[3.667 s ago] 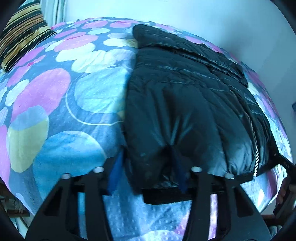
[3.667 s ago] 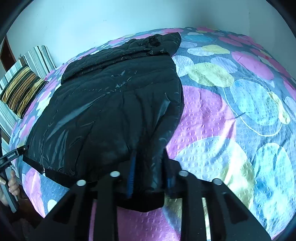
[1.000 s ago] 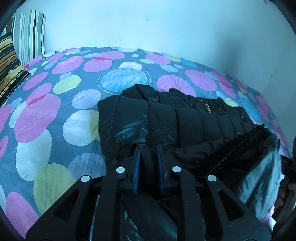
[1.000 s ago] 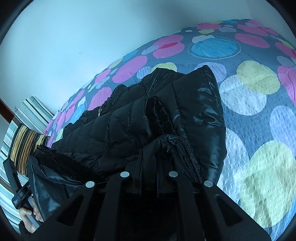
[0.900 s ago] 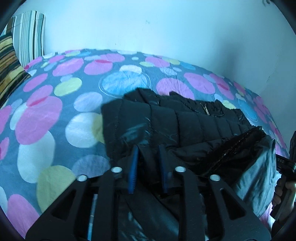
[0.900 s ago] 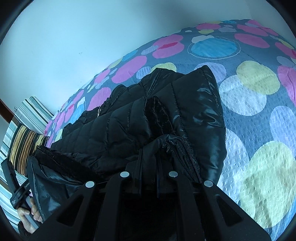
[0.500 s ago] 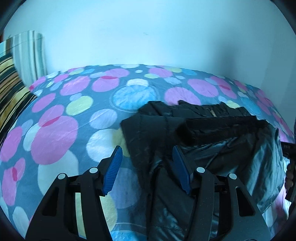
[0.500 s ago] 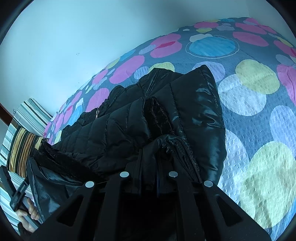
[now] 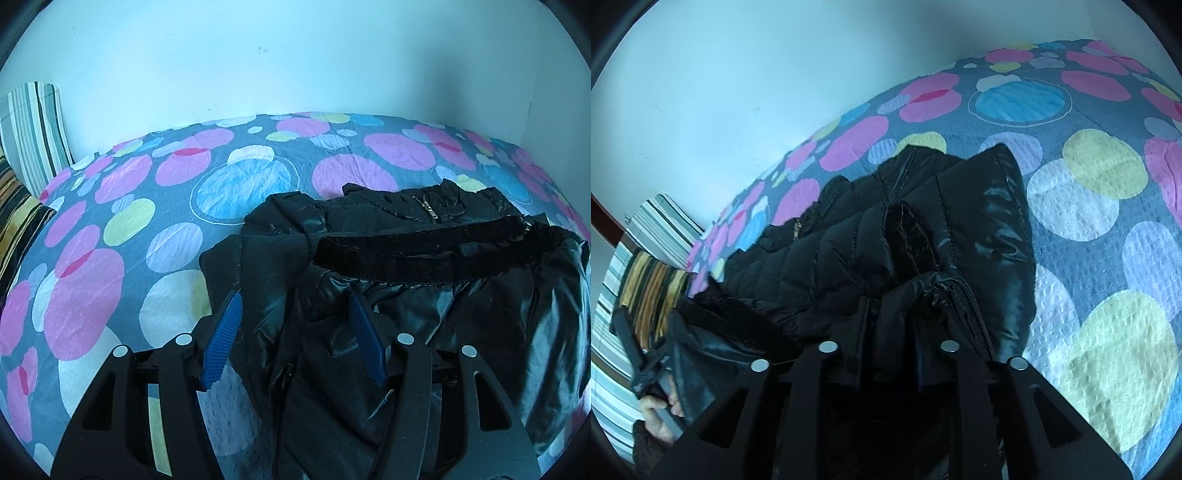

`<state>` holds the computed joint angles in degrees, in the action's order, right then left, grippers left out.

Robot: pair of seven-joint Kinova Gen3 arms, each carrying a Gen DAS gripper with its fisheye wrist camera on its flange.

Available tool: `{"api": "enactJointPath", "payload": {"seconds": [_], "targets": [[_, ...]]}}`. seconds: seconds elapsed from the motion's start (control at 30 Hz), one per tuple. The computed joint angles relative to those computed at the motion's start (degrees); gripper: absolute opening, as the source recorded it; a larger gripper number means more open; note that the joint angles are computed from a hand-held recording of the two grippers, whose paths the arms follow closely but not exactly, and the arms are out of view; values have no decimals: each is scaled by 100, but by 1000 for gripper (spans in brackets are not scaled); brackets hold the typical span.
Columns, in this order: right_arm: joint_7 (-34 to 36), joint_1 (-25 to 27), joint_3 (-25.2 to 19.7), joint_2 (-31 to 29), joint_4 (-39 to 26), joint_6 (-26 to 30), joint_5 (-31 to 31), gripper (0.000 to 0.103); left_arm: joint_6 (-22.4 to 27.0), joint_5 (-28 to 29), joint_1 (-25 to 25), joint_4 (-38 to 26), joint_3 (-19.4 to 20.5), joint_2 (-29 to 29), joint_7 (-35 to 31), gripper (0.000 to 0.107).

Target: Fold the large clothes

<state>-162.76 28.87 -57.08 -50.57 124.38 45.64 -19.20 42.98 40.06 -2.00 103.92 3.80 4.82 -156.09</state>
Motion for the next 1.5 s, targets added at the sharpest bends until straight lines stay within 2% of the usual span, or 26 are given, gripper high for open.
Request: {"api": "enactJointPath", "payload": {"seconds": [0.13, 0.17, 0.23, 0.37, 0.6, 0.8, 0.93, 1.1, 1.2, 1.33, 1.4, 1.5], "targets": [[33, -384, 386, -264, 16, 97, 30, 43, 30, -37, 10, -38, 6, 18, 28, 59], [-19, -405, 422, -363, -57, 269, 127, 53, 2, -79, 25, -40, 9, 20, 73, 59], [-62, -349, 483, -633, -218, 688, 300, 65, -14, -119, 43, -44, 16, 21, 140, 59], [287, -349, 591, -654, -344, 986, 368, 65, -27, -134, 49, -50, 26, 29, 188, 59], [1272, -319, 280, -331, -551, 883, 609, 65, 208, 136, -48, -124, -1, 14, -146, 59], [1631, -491, 436, -531, -457, 938, 474, 65, 246, 68, -42, -147, -16, 8, -172, 59], [1922, -482, 361, -504, -507, 1028, 442, 65, 425, 156, -85, -209, -19, 62, -288, 59], [2303, -393, 363, -175, -326, 508, 445, 66, 598, 76, -65, -342, 15, 154, -222, 61], [2524, -306, 251, 201, -219, 161, 617, 70, 675, -21, -34, -433, 62, 228, -207, 63], [2693, -130, -89, 722, -254, 42, 936, 67, 708, -228, 30, -554, 129, 345, -154, 63], [2682, 151, -364, 791, -410, 282, 1106, 47, 731, -335, 56, -613, 154, 409, -76, 61], [2614, 180, -345, 685, -387, 309, 1096, 33, 833, -423, 58, -700, 190, 494, 46, 51]]}}
